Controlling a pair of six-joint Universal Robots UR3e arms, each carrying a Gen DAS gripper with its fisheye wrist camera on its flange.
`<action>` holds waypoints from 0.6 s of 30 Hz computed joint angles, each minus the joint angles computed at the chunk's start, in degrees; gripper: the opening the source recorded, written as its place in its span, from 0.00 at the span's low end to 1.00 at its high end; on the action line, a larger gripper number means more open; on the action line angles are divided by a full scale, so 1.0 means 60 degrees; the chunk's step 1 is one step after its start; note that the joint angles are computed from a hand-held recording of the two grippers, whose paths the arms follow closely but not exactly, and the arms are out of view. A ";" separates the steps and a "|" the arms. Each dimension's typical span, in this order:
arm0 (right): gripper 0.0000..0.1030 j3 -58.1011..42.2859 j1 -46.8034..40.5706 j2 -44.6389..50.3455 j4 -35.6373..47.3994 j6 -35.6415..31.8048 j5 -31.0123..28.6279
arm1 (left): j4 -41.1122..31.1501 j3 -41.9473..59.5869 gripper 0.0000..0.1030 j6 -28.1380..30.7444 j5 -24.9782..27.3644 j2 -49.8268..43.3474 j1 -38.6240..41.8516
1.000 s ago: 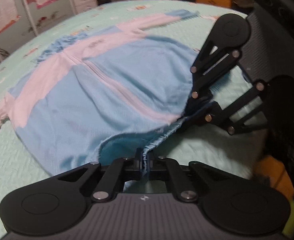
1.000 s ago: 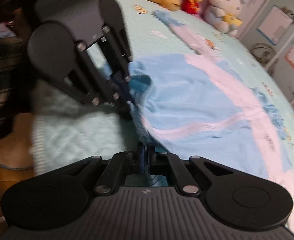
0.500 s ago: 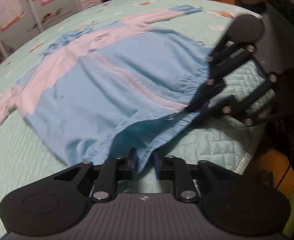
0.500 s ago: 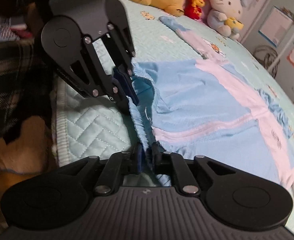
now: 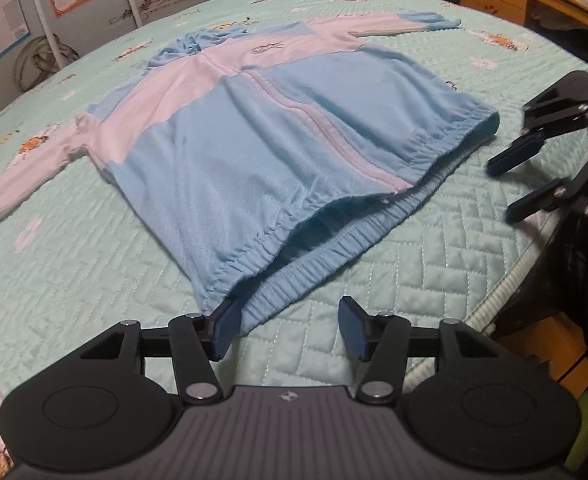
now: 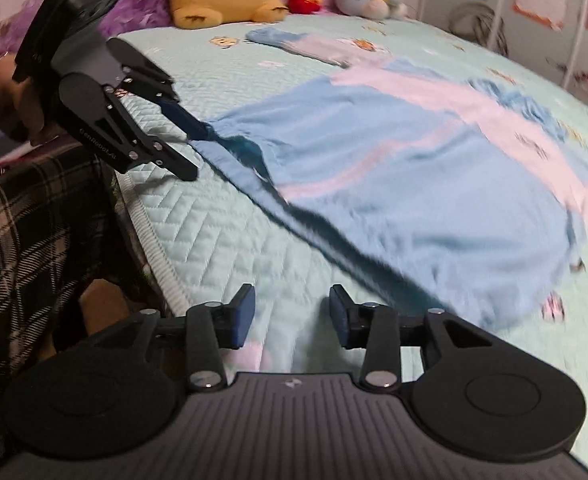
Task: Fold clothes
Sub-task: 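Open both grippers to release the hem and lift away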
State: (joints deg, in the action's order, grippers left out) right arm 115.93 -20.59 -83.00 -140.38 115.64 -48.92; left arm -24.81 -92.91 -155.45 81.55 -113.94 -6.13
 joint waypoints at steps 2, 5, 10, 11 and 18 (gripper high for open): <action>0.41 0.0180 -0.0239 -0.0248 0.0061 0.0098 0.0072 | 0.0188 -0.0134 0.58 0.0030 0.0181 0.0042 -0.0102; 0.41 0.1070 -0.0725 -0.0755 -0.1271 0.0283 0.0699 | 0.0423 -0.0215 0.60 0.0143 0.0437 0.0010 -0.0237; 0.41 0.2021 -0.0426 -0.0076 -0.6412 0.1643 -0.0222 | 0.0366 -0.0237 0.61 -0.0063 0.0318 0.0046 -0.0158; 0.40 0.1892 -0.0302 0.0187 -0.6630 0.1624 -0.0499 | 0.0328 -0.0244 0.61 -0.0110 0.0276 0.0075 -0.0131; 0.17 0.1450 0.0109 0.1032 -0.6291 0.1020 -0.1830 | -0.0470 -0.0281 0.62 -0.0334 -0.0234 0.0481 0.0158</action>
State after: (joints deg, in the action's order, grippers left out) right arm 124.63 -19.94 -76.81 -178.13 121.76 -59.91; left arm -27.63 -94.60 -157.46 80.15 -111.06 -5.18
